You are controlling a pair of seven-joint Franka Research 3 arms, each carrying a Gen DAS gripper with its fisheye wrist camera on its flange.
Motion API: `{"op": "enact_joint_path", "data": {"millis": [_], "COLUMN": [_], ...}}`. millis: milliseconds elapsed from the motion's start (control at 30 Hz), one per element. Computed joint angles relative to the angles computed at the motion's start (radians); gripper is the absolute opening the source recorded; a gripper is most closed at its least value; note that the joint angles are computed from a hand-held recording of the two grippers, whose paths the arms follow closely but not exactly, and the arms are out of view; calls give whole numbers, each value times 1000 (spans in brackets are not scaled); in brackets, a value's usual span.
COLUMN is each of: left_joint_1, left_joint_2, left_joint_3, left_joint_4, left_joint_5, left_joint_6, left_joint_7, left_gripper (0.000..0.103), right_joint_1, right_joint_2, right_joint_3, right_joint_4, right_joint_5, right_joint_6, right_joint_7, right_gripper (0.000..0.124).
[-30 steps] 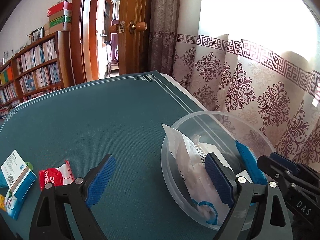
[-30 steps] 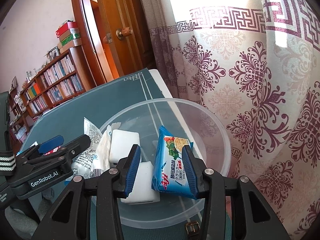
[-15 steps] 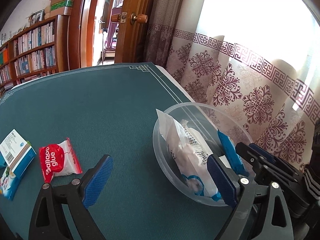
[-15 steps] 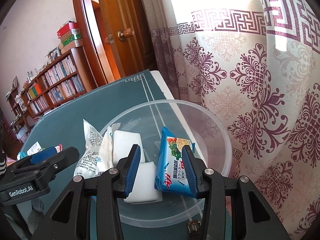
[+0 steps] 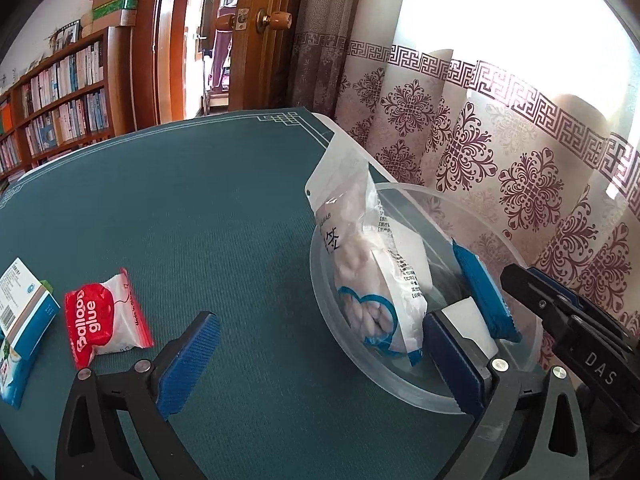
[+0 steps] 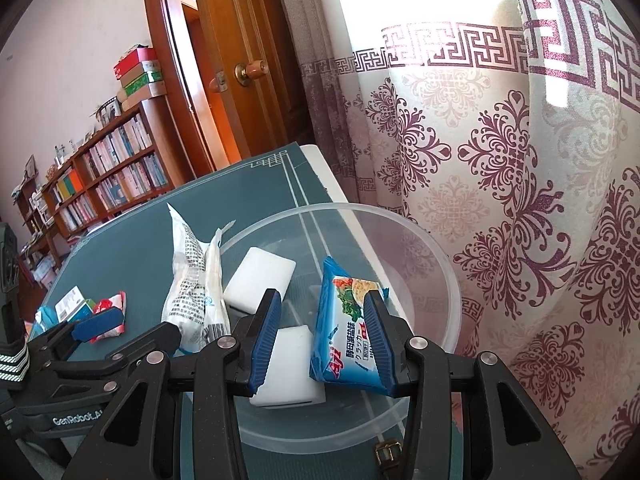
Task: Organize objects
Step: 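Lower the cracker packet into the bowl with the right tool while the left tool withdraws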
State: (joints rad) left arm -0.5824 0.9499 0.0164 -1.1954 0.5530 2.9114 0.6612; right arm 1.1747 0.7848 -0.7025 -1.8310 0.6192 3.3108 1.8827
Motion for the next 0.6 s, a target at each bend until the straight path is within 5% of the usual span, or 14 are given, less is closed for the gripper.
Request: {"op": "enact_joint_path", "data": {"millis": [200, 400, 600], "left_joint_1": [1, -56, -35], "left_joint_2": [-17, -66, -7], "left_joint_3": [-4, 106, 99], "left_joint_4": [-35, -103, 13], "left_joint_5": [-1, 30, 29], "left_joint_6": [34, 120, -14], "left_joint_7": [11, -114, -160], "left_gripper": [102, 102, 102], "right_joint_1": [1, -9, -11], "right_joint_2": [3, 4, 4], "right_joint_3": [-3, 5, 8], "right_joint_4": [2, 5, 6], "right_joint_5": [-1, -10, -5], "right_joint_6": [-4, -3, 1], "right_joint_7": [2, 5, -1], "right_gripper": [45, 45, 45]}}
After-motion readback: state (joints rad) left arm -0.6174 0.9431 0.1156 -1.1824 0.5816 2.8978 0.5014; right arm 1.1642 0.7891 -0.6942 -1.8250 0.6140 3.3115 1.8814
